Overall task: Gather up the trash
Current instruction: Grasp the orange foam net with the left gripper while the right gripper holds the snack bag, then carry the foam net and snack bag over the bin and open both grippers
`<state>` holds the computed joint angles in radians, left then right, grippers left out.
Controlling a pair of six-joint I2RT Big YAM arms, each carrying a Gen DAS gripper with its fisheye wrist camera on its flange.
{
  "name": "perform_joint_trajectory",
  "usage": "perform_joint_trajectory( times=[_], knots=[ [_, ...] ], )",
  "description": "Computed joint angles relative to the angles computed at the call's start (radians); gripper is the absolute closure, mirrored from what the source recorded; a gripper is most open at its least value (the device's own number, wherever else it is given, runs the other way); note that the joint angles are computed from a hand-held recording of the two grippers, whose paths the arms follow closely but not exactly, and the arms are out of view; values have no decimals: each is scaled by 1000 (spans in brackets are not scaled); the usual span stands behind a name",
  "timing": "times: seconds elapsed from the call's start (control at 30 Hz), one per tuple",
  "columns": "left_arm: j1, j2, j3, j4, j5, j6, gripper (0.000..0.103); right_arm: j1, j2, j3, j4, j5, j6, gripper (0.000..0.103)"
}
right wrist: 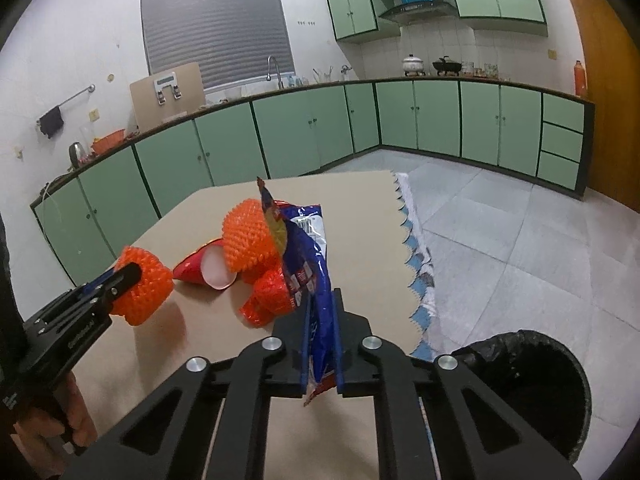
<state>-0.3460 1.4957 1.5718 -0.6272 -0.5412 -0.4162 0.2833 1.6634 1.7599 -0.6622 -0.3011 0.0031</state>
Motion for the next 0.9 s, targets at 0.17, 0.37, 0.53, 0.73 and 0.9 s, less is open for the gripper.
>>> perform_joint_trajectory(
  times=[0.17, 0.37, 0.53, 0.73, 0.9],
  knots=[
    [-33, 8, 24, 40, 9, 35, 85, -14, -25, -15, 18, 2, 6, 96],
    [-64, 38, 70, 61, 28, 68, 85, -41, -44, -23, 19, 7, 31, 96],
    [-88, 80, 122, 66, 64, 84, 85, -68, -74, -47, 25, 33, 39, 96],
    [-125, 143, 196, 67, 110, 98, 85, -115, -98, -65, 23, 57, 45, 96],
    [-158, 189, 242, 72, 134, 109, 85, -155, -119, -85, 26, 80, 47, 96]
  ],
)
